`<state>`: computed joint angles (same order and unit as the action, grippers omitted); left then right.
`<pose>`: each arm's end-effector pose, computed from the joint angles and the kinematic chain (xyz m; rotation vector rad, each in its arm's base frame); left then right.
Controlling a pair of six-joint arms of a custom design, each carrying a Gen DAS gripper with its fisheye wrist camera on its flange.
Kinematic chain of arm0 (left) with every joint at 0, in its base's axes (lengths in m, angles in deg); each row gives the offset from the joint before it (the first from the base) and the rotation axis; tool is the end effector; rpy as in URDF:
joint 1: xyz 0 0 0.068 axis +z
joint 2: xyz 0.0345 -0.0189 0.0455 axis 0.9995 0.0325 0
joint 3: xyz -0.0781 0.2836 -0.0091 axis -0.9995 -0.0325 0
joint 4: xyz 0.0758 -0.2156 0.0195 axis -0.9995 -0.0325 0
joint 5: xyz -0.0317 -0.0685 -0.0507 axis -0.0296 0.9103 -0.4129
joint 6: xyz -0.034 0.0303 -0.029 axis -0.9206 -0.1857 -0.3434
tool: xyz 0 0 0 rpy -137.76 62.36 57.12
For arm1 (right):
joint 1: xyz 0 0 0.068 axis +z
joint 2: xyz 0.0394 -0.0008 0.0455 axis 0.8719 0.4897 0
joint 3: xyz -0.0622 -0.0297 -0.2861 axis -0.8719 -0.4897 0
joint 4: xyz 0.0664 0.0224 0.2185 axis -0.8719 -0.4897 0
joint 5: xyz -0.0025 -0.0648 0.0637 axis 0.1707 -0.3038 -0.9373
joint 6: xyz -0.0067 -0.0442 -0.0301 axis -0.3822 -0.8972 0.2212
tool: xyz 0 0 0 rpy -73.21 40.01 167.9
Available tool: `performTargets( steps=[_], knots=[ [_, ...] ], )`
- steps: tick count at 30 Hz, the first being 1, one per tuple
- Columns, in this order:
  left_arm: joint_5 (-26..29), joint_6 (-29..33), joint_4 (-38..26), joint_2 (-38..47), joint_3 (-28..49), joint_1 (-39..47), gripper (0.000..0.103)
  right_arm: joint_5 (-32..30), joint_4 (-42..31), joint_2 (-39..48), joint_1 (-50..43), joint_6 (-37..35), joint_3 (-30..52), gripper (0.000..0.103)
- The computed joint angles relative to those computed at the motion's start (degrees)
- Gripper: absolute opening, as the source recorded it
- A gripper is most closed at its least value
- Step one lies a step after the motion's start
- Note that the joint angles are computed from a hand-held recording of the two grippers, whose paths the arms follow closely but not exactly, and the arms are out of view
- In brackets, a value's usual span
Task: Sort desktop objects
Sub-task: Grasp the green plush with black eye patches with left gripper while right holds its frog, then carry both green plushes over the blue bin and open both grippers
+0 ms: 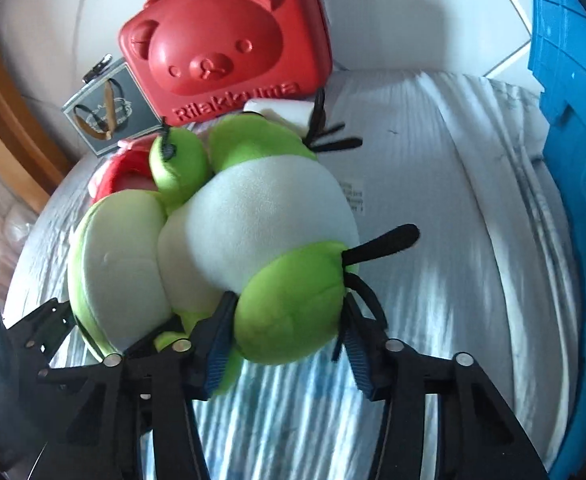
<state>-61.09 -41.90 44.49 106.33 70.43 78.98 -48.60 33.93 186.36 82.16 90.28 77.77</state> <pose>0.3341 -0.0582 0.1867 0.3080 2.5488 -0.1944 0.3011 0.1173 0.2264 0.1033 2.5394 0.2860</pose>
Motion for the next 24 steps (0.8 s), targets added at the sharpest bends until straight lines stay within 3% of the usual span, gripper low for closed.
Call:
performTargets(
  steps=[10,18,24],
  knots=[
    [2.36,3.24,-3.14,-16.34,-3.03,3.93,0.080,6.30,-4.64,-12.85,6.92,0.78,0.09,0.044],
    [4.59,3.15,-10.74,-33.04,-0.50,4.57,0.080,18.59,-17.41,-22.57,16.69,2.00,11.06,0.044],
    [4.38,2.46,-17.18,-38.15,7.89,0.65,0.080,28.06,-29.68,-27.67,23.08,4.16,21.66,0.044]
  ],
)
